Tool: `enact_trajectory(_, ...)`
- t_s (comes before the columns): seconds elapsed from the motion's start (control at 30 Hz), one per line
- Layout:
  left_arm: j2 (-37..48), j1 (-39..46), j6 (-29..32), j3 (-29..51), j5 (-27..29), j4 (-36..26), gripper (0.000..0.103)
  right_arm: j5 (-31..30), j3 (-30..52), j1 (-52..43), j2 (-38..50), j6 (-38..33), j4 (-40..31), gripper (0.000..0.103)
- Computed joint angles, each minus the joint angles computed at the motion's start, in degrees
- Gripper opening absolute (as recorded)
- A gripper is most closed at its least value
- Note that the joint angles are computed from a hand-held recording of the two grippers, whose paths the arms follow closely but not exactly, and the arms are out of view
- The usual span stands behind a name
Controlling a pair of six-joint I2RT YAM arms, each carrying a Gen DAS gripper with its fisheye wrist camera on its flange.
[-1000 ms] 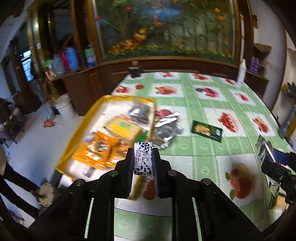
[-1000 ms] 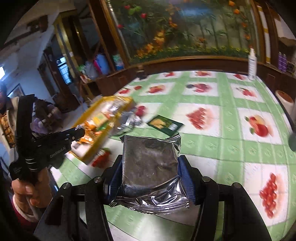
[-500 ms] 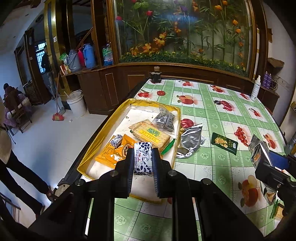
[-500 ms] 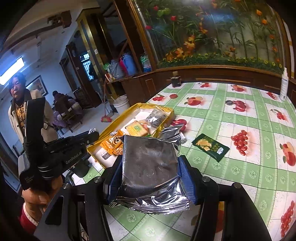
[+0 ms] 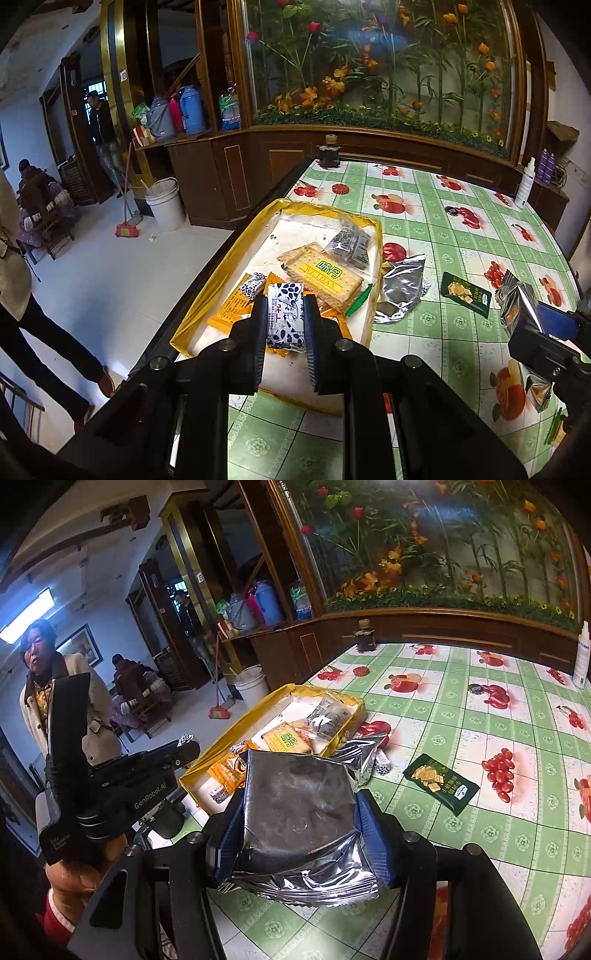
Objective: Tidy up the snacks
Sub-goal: 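Carry the foil packet and small carton over the tray and lower them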
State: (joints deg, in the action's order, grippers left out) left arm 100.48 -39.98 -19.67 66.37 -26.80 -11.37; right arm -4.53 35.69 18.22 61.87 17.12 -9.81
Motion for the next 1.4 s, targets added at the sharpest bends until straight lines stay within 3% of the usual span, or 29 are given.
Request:
enact_trajectory(0.6, 3.26, 2.72, -0.06, 2.24, 0.17, -0.53, 0.016, -3.99, 6.5, -0.19, 12.91, 0.42, 5.63, 0.06)
enact_trajectory(0.77, 5.86, 5.43, -0.7, 4.26, 4.15, -1.66, 0.016, -5.93, 9.45, -0.55, 18.84, 0.9, 8.4, 0.06)
enact_trajectory(0.97, 10.47, 8.56, -1.53, 8.02, 9.8, -4.17, 0.016, -9.96, 17.79, -1.88, 30.63, 2.2, 10.54, 0.059)
enact_trajectory(1.4, 17.77, 9.8, -0.58, 15.28, 9.55, -7.44, 0.016, -11.36, 38.1, -2.2, 51.4, 3.13, 6.71, 0.06)
